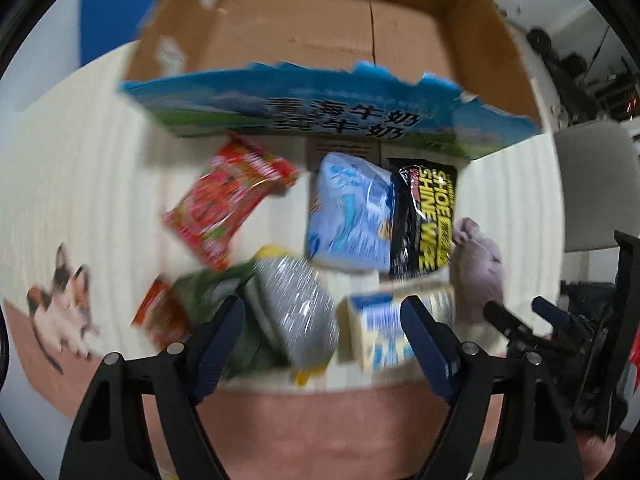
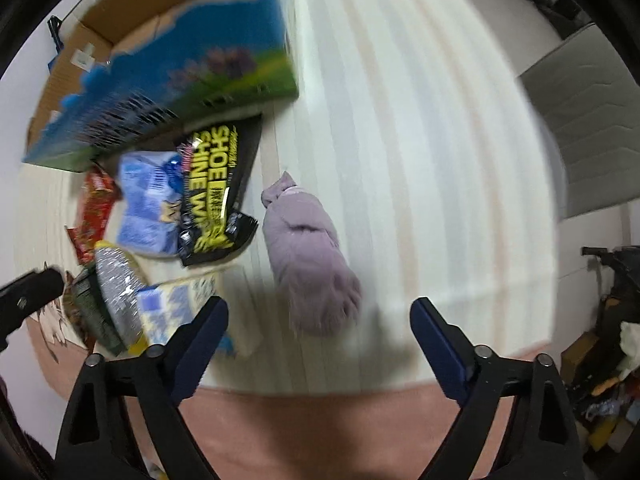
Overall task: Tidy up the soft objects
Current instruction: 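Grasp the lilac cloth with the right tool while the left grasps the blue-white bag, then carry the lilac cloth and blue-white bag into the box and release both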
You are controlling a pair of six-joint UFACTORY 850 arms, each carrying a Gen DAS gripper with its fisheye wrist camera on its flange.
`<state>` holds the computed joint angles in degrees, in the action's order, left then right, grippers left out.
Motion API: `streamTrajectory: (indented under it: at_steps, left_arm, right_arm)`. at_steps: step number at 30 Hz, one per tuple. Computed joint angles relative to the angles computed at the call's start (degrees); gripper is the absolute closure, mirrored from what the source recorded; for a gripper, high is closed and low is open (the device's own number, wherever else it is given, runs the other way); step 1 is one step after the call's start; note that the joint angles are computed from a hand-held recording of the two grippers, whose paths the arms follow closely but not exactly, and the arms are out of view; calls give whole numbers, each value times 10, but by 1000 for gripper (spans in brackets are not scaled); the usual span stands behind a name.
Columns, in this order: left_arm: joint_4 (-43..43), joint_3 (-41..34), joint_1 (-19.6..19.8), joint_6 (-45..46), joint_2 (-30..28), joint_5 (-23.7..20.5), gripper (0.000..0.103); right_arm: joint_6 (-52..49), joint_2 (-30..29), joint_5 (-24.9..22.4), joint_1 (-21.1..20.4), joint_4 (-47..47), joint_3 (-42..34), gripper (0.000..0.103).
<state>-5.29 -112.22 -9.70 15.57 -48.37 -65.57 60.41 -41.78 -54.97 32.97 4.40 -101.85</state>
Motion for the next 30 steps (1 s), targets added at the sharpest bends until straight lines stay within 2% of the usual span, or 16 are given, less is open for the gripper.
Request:
streamTrajectory:
  at_steps: [1, 3, 5, 7, 8, 10, 11, 12, 13, 18, 23, 25, 30]
  left_arm:
    - [6, -26, -7, -4, -25, -16, 24]
    - [16, -86, -15, -10, -75, -52, 24]
    - [28, -133, -21, -17, -112, -71, 24]
    - [33, -166, -25, -23, -139, -81, 24]
    - [38, -181, -28, -25, -151, -83, 24]
    - [48, -195, -33, -25, -163, -84, 33]
    - [52, -202, -34, -24, -169, -88, 46]
    - [52, -206, -35, -24, -173, -94, 54]
    - [50, -203, -34, -23, -172, -94, 54]
    - [55, -111, -33, -20, -111, -45, 72]
    - [36, -8, -20, -24, -30, -13, 81]
    - [25, 34, -12, -20, 8, -1, 91]
    - [-14, 131, 11, 6, 108, 22, 98]
  right_arm:
    - [-15, -4, 12, -7, 27, 7, 11]
    - [-58, 2, 70, -23, 115, 48, 19]
    - [-83, 2, 102, -32, 165, 73, 21]
    - [-81, 2, 116, -32, 159, 78, 25]
    - [-81, -5, 107, -30, 141, 66, 28]
    - [-81, -17, 85, -28, 123, 47, 40]
    - [-80, -24, 72, -26, 109, 36, 51]
    - [-84, -26, 69, -25, 107, 33, 57]
    - [-83, -27, 57, -25, 106, 26, 57]
    - [-77, -14, 39, -18, 89, 34, 67]
    - [-80, 33, 60, -8, 97, 73, 68]
    - [-75, 47, 61, -2, 90, 76, 68]
    - [-86, 99, 70, 7, 76, 84, 68]
